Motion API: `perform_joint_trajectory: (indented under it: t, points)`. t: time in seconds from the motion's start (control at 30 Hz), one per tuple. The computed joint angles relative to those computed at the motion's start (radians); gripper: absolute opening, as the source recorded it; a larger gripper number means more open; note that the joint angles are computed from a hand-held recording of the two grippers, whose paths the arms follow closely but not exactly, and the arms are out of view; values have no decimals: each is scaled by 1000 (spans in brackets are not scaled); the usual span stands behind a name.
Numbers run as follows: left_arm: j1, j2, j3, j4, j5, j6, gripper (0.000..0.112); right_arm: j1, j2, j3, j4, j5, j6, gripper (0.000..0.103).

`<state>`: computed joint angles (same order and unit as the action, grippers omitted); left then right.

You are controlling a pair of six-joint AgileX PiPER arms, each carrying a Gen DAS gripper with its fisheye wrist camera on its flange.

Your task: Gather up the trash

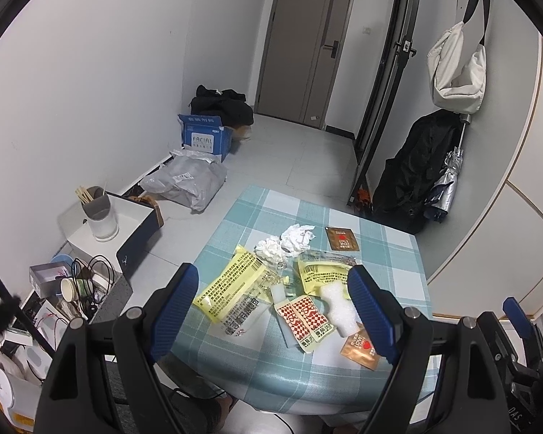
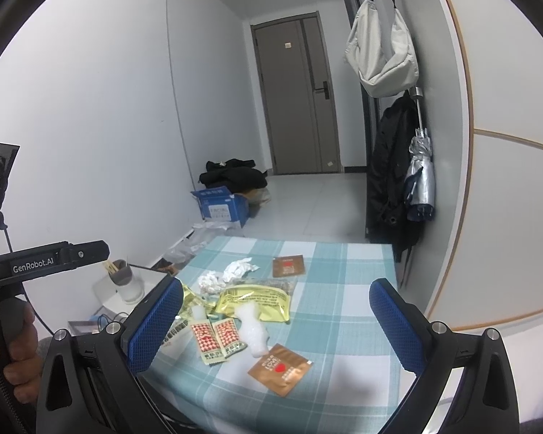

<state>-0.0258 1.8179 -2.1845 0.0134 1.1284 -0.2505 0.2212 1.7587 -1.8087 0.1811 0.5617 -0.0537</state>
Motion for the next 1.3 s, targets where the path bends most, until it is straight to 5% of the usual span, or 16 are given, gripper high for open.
perform_joint_trajectory:
  t: [1.3]
  points:
    - [-10, 17, 0, 51, -7, -21, 82, 7, 13, -4, 26, -4, -33, 103]
